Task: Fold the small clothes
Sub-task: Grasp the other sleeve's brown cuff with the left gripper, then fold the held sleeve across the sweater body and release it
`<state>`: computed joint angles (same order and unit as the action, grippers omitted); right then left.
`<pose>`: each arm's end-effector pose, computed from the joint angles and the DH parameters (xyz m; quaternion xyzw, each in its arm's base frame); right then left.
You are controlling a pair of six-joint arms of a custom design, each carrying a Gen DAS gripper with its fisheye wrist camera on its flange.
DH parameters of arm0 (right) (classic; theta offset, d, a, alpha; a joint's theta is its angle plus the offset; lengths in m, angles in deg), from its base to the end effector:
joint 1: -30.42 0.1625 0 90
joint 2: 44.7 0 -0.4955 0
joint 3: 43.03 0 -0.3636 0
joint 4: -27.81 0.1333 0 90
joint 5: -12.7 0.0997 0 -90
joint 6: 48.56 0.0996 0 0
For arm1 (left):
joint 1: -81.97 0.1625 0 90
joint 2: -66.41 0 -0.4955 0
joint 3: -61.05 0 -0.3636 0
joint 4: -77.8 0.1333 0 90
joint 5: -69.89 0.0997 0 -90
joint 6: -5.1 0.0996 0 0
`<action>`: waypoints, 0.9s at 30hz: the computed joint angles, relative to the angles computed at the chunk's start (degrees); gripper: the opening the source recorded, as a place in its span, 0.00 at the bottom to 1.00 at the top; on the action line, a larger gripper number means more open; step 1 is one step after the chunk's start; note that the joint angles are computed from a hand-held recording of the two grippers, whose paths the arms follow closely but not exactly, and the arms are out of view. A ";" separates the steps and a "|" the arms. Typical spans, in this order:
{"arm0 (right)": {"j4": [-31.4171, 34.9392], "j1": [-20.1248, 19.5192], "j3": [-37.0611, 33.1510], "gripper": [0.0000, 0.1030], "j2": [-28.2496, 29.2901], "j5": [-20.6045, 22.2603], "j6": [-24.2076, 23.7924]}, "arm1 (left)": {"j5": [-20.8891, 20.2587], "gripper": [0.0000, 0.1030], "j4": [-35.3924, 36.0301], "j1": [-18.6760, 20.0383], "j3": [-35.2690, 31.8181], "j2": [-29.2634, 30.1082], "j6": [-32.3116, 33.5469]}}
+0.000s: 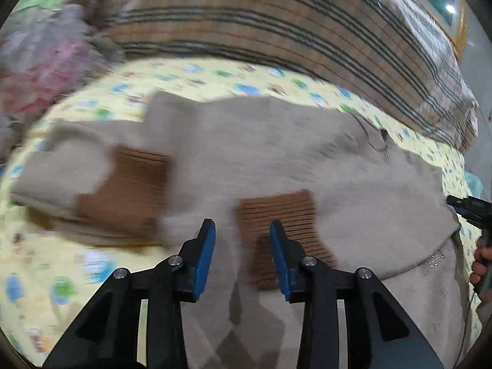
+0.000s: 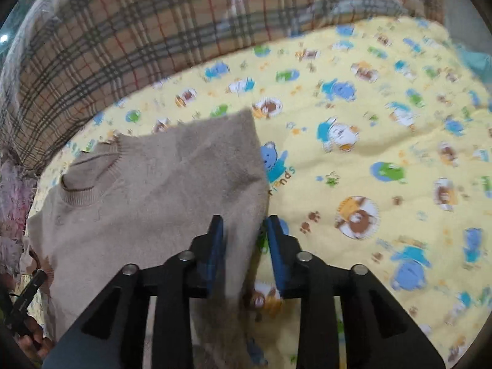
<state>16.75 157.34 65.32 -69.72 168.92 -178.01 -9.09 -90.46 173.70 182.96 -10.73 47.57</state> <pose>0.2791 -0.3013 -0.0577 -0.1818 -0.8118 0.4664 0.3007 0.1675 -0.5007 0.3630 0.3058 0.9032 -0.2311 0.1931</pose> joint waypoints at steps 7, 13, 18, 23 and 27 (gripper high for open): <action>-11.90 8.13 0.75 0.47 0.48 -0.47 -7.56 | -4.05 0.49 10.64 5.49 -7.58 -2.76 -6.16; -9.92 10.69 -7.02 0.47 6.61 -6.52 -9.76 | -8.75 0.52 17.63 8.97 -16.55 -0.11 -15.88; -7.21 9.89 -11.18 0.47 10.42 -11.15 -7.09 | -11.62 0.50 24.92 10.85 -25.17 4.38 -23.02; -4.25 9.67 -14.09 0.47 12.18 -12.56 -6.82 | -15.01 0.50 28.50 11.78 -29.18 6.51 -26.55; -3.14 9.46 -15.13 0.47 12.81 -12.66 -6.58 | -14.88 0.48 30.09 11.84 -31.30 7.78 -28.76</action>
